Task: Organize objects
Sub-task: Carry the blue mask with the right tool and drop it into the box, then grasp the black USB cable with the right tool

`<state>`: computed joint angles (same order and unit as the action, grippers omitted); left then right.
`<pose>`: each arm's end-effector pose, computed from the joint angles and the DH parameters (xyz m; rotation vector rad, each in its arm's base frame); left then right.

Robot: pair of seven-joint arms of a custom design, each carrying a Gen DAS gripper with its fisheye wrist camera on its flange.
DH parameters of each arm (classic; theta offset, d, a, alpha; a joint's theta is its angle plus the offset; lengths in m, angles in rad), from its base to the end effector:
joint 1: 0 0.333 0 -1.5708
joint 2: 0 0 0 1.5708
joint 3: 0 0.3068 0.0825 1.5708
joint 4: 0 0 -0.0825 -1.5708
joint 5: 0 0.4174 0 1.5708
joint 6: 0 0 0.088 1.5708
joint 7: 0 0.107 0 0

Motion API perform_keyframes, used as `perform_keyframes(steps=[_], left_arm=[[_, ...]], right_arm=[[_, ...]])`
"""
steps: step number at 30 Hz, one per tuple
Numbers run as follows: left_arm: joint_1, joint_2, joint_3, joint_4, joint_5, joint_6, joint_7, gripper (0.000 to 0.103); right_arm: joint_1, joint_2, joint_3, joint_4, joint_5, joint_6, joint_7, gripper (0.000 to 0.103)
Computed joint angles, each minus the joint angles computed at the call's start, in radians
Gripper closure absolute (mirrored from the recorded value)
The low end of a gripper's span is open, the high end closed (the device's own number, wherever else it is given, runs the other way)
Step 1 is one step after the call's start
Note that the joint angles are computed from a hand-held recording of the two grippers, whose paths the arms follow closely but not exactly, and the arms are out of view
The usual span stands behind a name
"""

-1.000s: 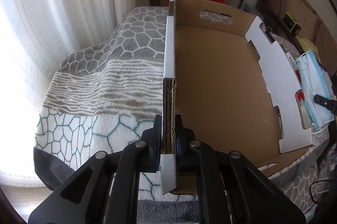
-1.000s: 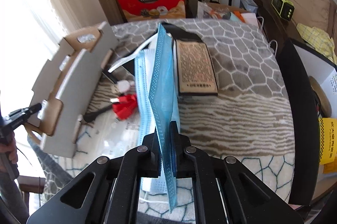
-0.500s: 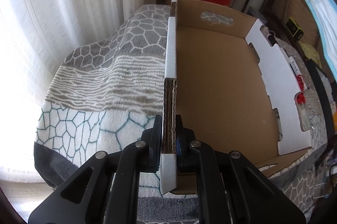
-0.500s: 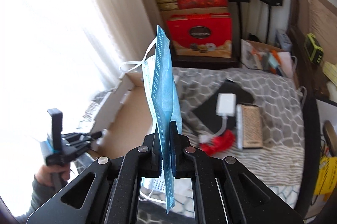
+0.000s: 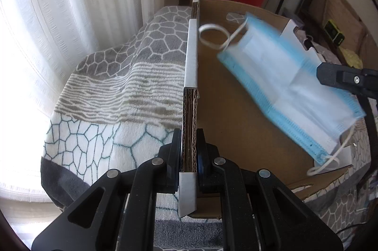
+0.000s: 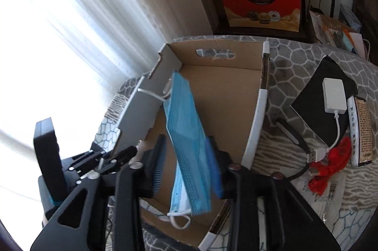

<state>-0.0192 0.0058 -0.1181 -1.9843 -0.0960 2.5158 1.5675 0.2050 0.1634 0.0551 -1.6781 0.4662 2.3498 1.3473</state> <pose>0.6231 -0.0851 0.4963 -1.8981 2.0382 -0.6367 0.6608 0.1801 0.5412 -1.9593 1.5443 -0.0596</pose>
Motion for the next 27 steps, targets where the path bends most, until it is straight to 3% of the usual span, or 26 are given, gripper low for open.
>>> perform_keyframes(steps=[8, 13, 15, 17, 24, 27], left_arm=[[0.000, 0.001, -0.001, 0.000, 0.015, 0.005, -0.006, 0.093], [-0.001, 0.002, -0.001, 0.001, 0.014, 0.004, -0.007, 0.093], [0.000, 0.002, -0.001, 0.001, 0.013, 0.004, -0.006, 0.093], [0.000, 0.002, -0.001, 0.000, 0.013, 0.004, -0.006, 0.093], [-0.001, 0.003, -0.002, 0.002, 0.017, 0.004, -0.010, 0.093], [-0.001, 0.004, -0.002, 0.002, 0.017, 0.005, -0.010, 0.092]], right_arm=[[-0.016, -0.086, -0.039, -0.072, -0.151, 0.114, 0.033, 0.051], [-0.044, -0.047, -0.057, -0.039, -0.216, 0.059, 0.066, 0.053], [-0.050, -0.034, -0.061, -0.041, -0.238, 0.035, 0.081, 0.059], [-0.054, -0.020, -0.063, -0.044, -0.256, 0.015, 0.095, 0.073], [-0.058, 0.019, -0.059, -0.028, -0.268, 0.019, 0.081, 0.076], [-0.060, 0.066, -0.054, 0.035, -0.265, -0.040, 0.049, 0.076]])
